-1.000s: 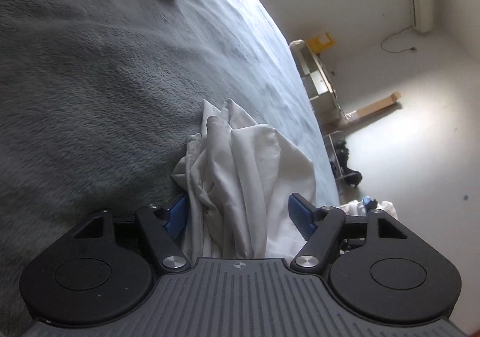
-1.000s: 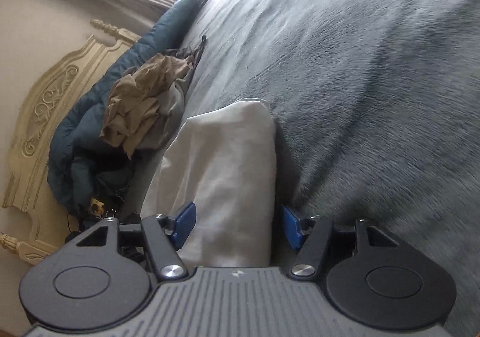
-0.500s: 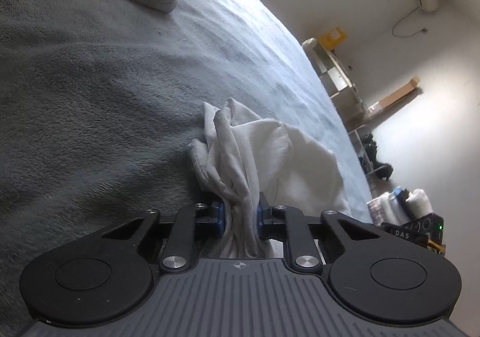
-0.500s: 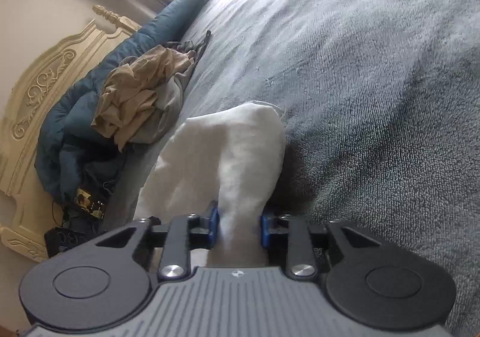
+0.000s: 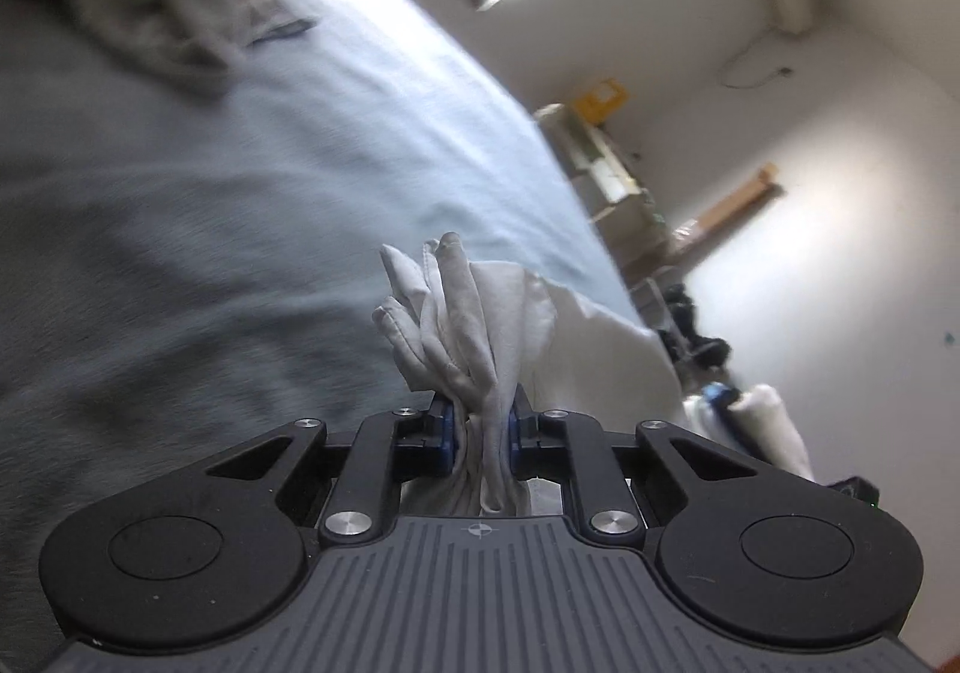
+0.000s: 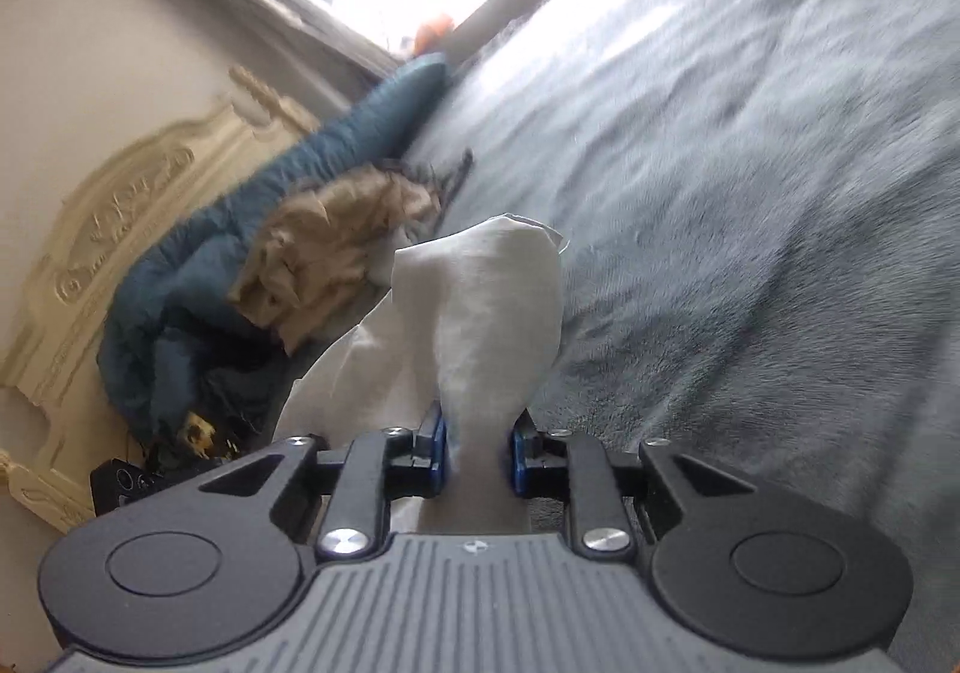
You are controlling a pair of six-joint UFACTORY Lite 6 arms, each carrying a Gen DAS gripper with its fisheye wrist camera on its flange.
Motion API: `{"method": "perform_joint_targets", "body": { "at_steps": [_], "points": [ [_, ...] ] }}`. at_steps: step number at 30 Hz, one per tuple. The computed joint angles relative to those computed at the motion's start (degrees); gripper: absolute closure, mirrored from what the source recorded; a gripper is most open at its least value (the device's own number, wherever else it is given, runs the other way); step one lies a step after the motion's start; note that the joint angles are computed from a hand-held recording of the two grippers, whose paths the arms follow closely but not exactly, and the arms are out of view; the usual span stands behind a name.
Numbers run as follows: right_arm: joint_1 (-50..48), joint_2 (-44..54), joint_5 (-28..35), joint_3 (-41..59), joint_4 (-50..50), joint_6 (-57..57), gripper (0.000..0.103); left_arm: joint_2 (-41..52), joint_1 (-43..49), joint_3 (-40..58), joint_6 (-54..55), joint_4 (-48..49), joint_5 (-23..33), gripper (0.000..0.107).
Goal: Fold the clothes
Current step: 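Pinch the white shirt bundle with both grippers and lift it, then carry the held white shirt bundle with both grippers to the clothes stack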
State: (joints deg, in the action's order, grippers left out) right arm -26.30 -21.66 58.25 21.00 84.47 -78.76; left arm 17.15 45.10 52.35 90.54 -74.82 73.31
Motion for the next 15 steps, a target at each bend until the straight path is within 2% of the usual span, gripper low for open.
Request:
{"method": "perform_joint_targets", "body": {
  "at_steps": [3, 6, 10, 13, 15],
  "points": [
    [-12.6, -8.9, 8.7, -2.5, -5.2, 2.6, 0.081, -6.8, -5.4, -2.2, -1.3, -2.6, 0.1, 0.093],
    [-30.2, -10.7, 21.5, -0.6, -9.2, 1.4, 0.081, -13.3, -14.7, -2.9, -4.9, -6.7, -2.3, 0.093],
    [-49.6, -4.1, 34.5, 8.3, -11.0, -2.2, 0.081, -17.3, -32.5, 1.7, -10.5, -13.8, -10.6, 0.093],
    [-59.0, 4.2, 39.3, 17.6, -9.4, -3.7, 0.081, -14.0, -47.2, 11.1, -13.9, -17.6, -18.6, 0.093],
    [-63.3, 10.9, 40.8, 24.8, -7.2, -3.7, 0.081, -8.2, -56.1, 21.0, -16.6, -18.6, -23.4, 0.093]
  ]
}}
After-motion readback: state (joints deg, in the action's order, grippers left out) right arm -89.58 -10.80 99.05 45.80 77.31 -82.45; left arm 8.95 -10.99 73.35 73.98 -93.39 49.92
